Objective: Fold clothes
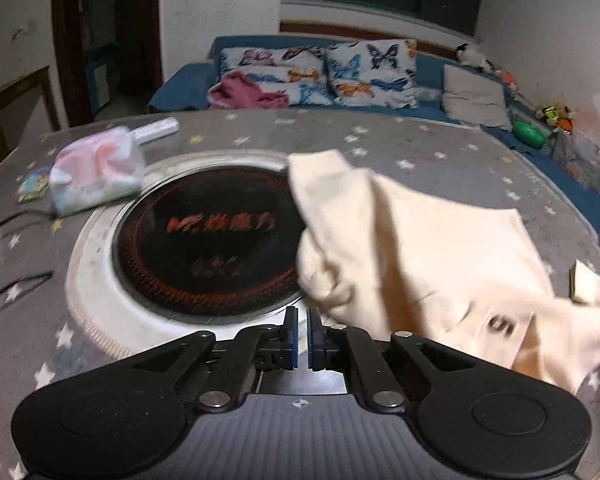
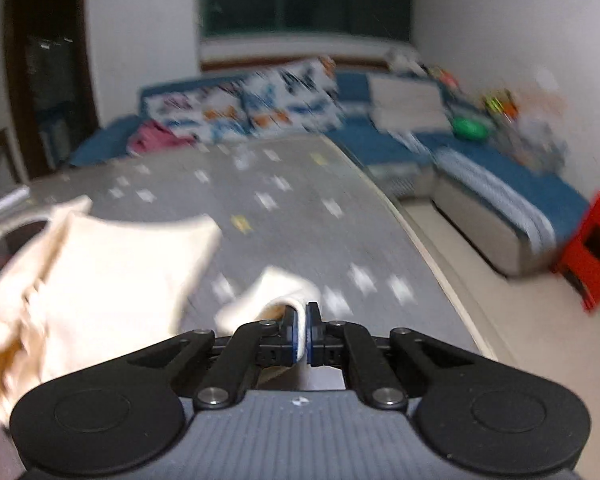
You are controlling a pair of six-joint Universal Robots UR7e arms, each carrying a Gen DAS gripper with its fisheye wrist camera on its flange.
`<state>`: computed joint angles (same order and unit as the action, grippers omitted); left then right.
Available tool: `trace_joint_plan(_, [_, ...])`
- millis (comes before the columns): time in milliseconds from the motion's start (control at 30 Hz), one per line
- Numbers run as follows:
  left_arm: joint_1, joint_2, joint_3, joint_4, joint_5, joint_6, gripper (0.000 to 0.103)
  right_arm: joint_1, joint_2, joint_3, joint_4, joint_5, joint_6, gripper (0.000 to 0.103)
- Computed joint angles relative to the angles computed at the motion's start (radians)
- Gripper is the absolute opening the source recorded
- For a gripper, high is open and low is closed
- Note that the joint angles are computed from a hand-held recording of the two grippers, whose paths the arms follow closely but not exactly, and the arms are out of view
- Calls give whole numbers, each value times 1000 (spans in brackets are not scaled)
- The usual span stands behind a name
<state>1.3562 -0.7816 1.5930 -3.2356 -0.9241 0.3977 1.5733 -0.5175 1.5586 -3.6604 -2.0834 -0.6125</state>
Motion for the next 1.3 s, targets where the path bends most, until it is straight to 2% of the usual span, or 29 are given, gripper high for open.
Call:
trace_joint_plan(33, [-5, 9, -13, 5, -8, 5, 18, -5, -5, 12, -1, -12, 11, 17])
trace_joint_plan(67, [-9, 22, -30, 8, -12, 11, 33, -13, -11, 25, -3, -23, 24, 26])
trace_joint_plan(133, [-18, 56, -72, 12, -10, 30, 47, -16, -11, 27, -9, -22, 14, 30])
trace_joint_plan(233, [-26, 109, -143, 33, -15, 52, 47, -15, -3, 15, -21, -14, -25, 39])
trace_joint_plan(333, [-28, 162, -214, 56, -14, 73, 47, -4, 28, -33, -31, -5, -132, 42])
trace_joint_plan(633, [-9, 252, -380, 152, -9, 74, 45, 16, 89, -102, 31, 11, -320, 42])
trace_joint_plan(833, [0, 300, -492, 241, -30, 64, 45, 15, 93, -121, 119, 29, -351, 37])
trace_joint_plan(900, [-1, 322, -528, 265, -25, 75, 44, 13, 101, -139, 135, 27, -358, 35])
trace_joint_plan(967, [-1, 344, -563, 290, -16, 88, 26, 9, 106, -154, 151, 25, -350, 27])
trace_joint_plan(1000, [0, 353, -577, 302, -13, 93, 20, 6, 105, -157, 155, 25, -345, 27])
trace_joint_plan(1033, [2, 359, -585, 308, -9, 100, 10, 4, 104, -159, 158, 25, -342, 24])
trace_joint_plan(1067, [3, 364, -589, 302, 0, 107, 6, 3, 104, -162, 159, 23, -341, 16])
trace_joint_plan(1167, [6, 351, -560, 246, 12, 114, 3, -3, 104, -167, 140, 12, -333, 6])
trace_joint_plan(1300, [2, 287, -453, 111, 16, 126, 3, -11, 93, -151, 70, 4, -307, 4])
